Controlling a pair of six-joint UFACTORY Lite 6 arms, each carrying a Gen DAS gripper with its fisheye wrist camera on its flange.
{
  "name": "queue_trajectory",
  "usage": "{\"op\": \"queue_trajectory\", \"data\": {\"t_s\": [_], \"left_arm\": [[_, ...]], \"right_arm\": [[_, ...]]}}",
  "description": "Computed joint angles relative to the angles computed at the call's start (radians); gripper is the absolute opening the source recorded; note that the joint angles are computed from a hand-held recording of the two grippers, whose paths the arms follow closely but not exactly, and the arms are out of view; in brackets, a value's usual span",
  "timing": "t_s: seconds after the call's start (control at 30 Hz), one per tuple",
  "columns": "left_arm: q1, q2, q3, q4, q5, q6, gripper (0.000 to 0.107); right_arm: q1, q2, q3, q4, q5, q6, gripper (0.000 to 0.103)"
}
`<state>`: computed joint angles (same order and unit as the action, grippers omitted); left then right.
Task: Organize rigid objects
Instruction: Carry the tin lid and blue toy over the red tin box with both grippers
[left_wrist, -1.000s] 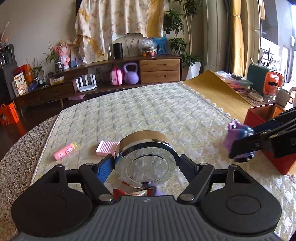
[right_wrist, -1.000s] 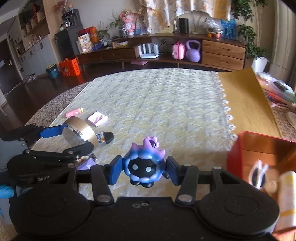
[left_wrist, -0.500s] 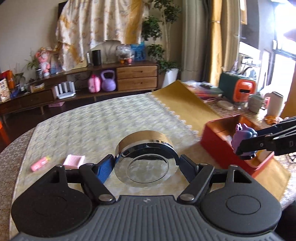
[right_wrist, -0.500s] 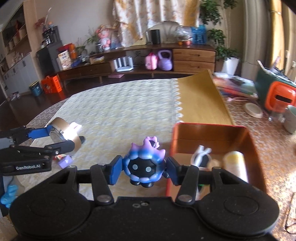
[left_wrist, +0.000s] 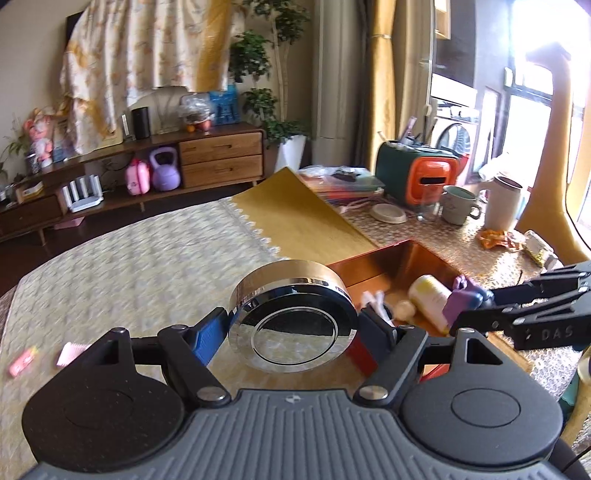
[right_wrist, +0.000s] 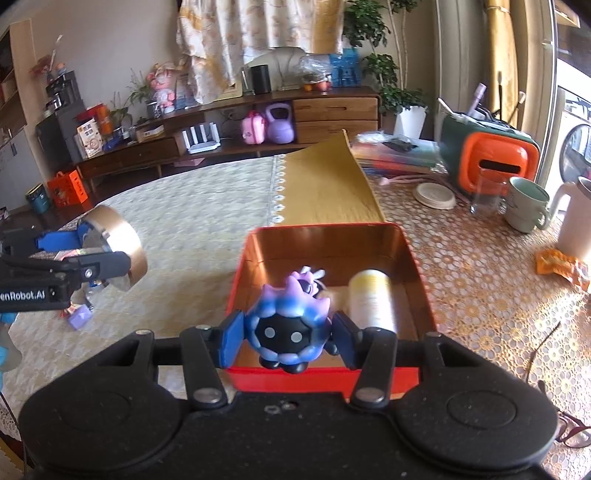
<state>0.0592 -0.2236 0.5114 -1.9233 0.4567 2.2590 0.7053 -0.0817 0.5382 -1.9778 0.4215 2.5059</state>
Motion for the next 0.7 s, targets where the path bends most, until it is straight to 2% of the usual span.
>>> {"op": "queue_trajectory", "data": {"t_s": [0.13,0.23,0.37,0.5,0.7], "left_arm": [[-0.139,0.068,0.069,-0.127,-0.077,0.056,0.077],[-0.215,0.154,0.152,-0.114,-0.107,0.010,0.077],[-0.311,0.245,0.245,-0.186,-0.160,0.033,0.077],[-0.374,0.364,0.374,-0.159,-0.197,-0.033,0.077],[-0.435,0.576,0.610,0.099,-0.249,-0.345,0.077]], "right_arm": [[-0.035,-0.006,-0.030,-0.091,-0.004,0.069,0.051],[-0.064,-0.016,-0.061,-0.174,-0.016,0.134,0.051],[-0.094,-0.003,-0.053,-0.231,-0.029,0.162,0.051],[-0.128,0.021,-0.046,-0.345,-0.040,0.251,0.051],[-0.146,0.095,-0.006,-0.455,-0.051,0.333,0.051]]}}
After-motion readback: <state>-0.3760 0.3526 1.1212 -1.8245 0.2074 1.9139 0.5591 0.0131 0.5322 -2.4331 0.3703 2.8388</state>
